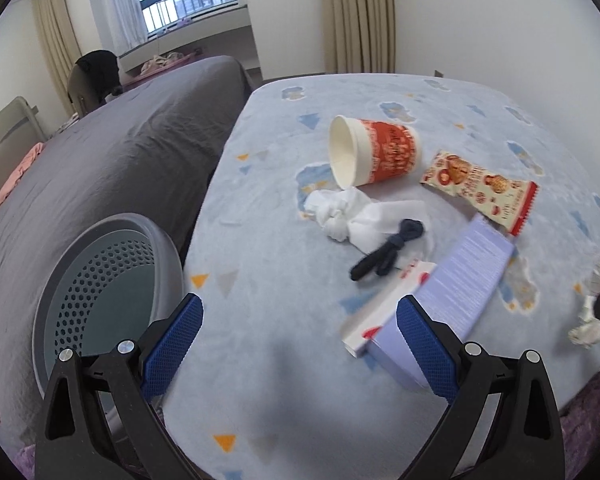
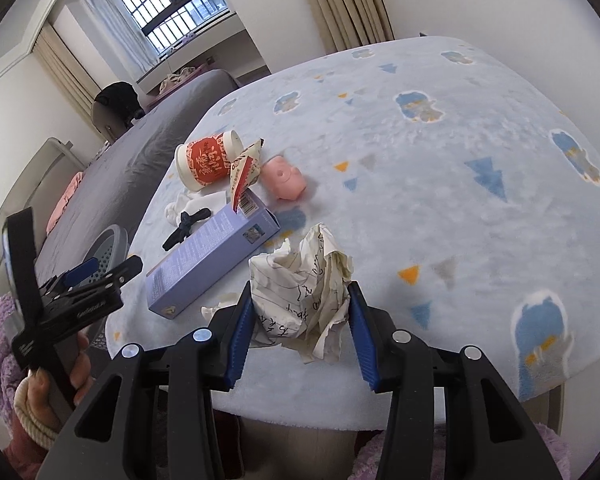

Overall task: Collect trash
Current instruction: 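Grasp the crumpled paper with the right tool while the left tool grasps the purple box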

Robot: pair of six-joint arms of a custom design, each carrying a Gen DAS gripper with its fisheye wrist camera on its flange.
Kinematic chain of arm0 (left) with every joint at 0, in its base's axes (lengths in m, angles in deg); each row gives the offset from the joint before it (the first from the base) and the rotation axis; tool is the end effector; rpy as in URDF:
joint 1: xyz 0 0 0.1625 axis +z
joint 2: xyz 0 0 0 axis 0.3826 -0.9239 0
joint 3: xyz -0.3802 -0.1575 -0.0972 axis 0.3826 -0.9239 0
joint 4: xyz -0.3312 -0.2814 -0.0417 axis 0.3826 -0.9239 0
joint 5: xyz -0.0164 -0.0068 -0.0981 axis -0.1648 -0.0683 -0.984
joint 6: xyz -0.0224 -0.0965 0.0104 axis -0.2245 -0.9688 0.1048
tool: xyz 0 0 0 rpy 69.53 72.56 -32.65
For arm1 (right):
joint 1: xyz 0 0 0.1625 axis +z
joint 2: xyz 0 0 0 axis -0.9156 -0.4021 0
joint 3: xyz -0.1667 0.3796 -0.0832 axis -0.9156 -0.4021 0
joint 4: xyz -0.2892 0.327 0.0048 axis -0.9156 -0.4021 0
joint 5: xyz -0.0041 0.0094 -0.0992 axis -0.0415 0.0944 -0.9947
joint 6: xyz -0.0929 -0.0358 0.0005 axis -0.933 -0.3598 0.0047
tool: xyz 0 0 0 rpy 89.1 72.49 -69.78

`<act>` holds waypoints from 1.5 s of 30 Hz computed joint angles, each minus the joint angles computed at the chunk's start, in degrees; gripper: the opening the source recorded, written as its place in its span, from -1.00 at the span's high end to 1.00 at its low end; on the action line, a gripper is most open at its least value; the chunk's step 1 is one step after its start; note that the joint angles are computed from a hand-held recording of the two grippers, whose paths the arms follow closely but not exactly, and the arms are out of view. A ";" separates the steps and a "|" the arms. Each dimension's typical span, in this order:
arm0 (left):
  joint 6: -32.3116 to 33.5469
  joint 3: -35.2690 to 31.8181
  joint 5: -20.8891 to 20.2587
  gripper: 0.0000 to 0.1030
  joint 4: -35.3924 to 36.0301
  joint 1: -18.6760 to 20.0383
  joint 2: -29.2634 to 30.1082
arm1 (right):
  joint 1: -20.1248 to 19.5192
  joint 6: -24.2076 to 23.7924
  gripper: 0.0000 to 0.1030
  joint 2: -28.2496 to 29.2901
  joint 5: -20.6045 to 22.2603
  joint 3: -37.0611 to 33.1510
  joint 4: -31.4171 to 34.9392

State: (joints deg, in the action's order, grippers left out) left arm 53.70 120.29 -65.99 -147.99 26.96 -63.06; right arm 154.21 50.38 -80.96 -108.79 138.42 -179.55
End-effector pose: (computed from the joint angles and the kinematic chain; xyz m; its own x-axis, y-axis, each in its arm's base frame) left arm -0.2032 -0.5754 0.0851 -0.6057 0.0457 -0.7944 0.5274 0.7706 -0.3578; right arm 0.0869 -0.5159 0.1970 -0.9238 -0.0218 0.3823 -0.2387 0.8135 -0.5303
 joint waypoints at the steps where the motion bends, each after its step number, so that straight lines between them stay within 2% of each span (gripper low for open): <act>1: 0.16 -0.43 0.38 -0.86 0.07 0.40 0.28 | -0.12 -0.07 0.16 -0.09 0.26 0.03 0.05; 9: -0.24 -1.76 1.16 -0.86 3.12 1.43 1.76 | -1.70 -0.15 0.16 -1.22 3.37 0.45 0.71; 16: -0.61 -0.30 -1.99 -0.86 3.24 -0.17 1.99 | -2.18 0.04 0.16 -2.28 4.77 1.27 0.07; 26: -1.28 0.74 -5.05 -0.86 2.02 -2.98 1.69 | -2.49 -0.20 0.16 -3.94 4.55 2.48 -1.46; 31: -0.30 -1.57 -7.55 -0.86 1.43 -3.13 3.34 | -2.66 -0.29 0.16 -3.38 4.74 2.10 -1.68; 38: 1.62 -6.18 -8.07 -0.86 2.32 -2.48 8.65 | -3.22 0.32 0.15 -3.09 4.93 1.68 -1.38; 40: 1.32 -7.32 -8.11 -0.83 3.29 -2.08 9.81 | -3.47 0.53 0.15 -2.97 5.25 1.57 -1.44; 43: 0.82 -8.62 -8.70 -0.58 4.99 -1.50 10.81 | -3.59 0.60 0.15 -2.56 5.45 1.27 -1.32; 45: 0.93 -9.11 -8.31 -0.54 5.04 -1.42 11.40 | -3.60 0.42 0.15 -2.32 5.48 1.09 -1.25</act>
